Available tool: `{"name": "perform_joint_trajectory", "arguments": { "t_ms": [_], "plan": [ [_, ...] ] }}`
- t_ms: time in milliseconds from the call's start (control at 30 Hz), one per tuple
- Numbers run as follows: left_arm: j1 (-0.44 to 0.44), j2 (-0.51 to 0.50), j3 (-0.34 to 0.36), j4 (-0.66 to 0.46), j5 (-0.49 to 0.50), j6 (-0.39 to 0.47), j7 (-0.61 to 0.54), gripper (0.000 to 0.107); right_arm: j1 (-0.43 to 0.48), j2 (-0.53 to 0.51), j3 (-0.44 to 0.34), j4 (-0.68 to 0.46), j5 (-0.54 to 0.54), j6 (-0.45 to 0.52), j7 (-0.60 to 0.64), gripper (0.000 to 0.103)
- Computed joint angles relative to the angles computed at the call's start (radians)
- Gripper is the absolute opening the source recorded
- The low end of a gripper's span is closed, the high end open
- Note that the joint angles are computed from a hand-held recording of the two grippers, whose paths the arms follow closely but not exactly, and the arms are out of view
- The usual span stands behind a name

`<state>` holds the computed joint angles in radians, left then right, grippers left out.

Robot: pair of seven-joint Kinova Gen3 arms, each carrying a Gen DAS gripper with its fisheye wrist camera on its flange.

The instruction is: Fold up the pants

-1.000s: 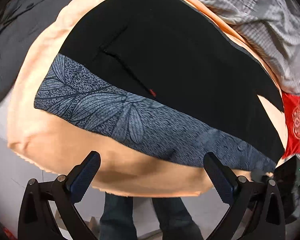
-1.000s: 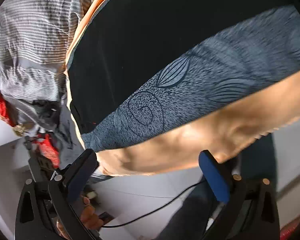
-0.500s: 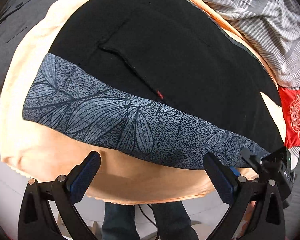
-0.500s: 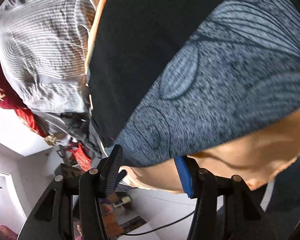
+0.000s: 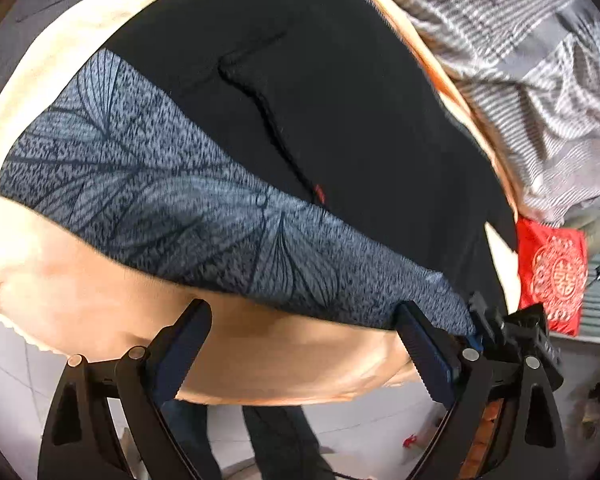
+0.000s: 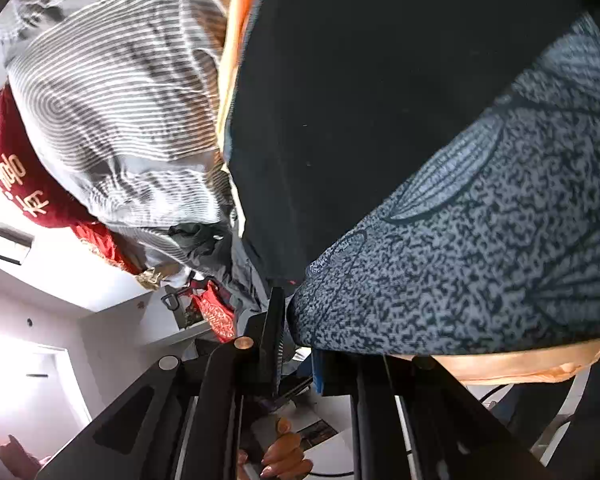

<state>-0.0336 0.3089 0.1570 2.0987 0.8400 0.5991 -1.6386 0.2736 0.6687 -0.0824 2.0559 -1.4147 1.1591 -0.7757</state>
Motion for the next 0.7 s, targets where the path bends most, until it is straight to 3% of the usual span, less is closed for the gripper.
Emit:
{"name": "perform_joint_trajectory", "arguments": {
  "t_ms": [100,200,233,267,300,333,433,600,700],
  "plan": [
    [-0.03,-0.012,0.005,0.01,0.072,-0.017,-0.041,0.095,-0.007,-0.009,0.005,-0.024,0.039,0.003,-0.033,0.013],
    [-0.035,-0.009,-0.005,0.008,0.04,-0.025,0.008,0.095,-0.009,-0.01,0.003,-0.037,0.069,-0.003,-0.057,0.013],
    [-0.006,-0.003,-0.039,0.002,0.003,-0.021,0.049,0.089,-0.01,-0.011,0.001,-0.037,0.073,-0.008,-0.062,0.013],
    [0.02,0.004,-0.068,-0.008,-0.036,-0.011,0.09,0.072,-0.01,-0.013,0.0,-0.036,0.076,-0.013,-0.065,0.013],
    [0.028,0.024,-0.083,-0.022,-0.072,0.008,0.125,0.063,-0.012,-0.015,-0.001,-0.037,0.079,-0.02,-0.071,0.013],
    [0.018,0.032,-0.079,-0.03,-0.091,0.012,0.146,0.057,-0.012,-0.017,-0.001,-0.038,0.084,-0.026,-0.074,0.013],
    [-0.016,0.001,-0.055,-0.036,-0.141,0.014,0.174,0.023,-0.028,-0.049,0.002,-0.05,0.126,-0.054,-0.109,0.013],
    [0.004,-0.066,-0.062,-0.111,-0.239,0.061,0.237,0.022,-0.051,-0.115,0.004,-0.13,0.247,-0.055,-0.245,0.011],
    [0.017,-0.083,-0.066,-0.19,-0.286,0.099,0.264,0.022,-0.061,-0.149,-0.002,-0.234,0.333,-0.024,-0.321,0.011]
  ]
}}
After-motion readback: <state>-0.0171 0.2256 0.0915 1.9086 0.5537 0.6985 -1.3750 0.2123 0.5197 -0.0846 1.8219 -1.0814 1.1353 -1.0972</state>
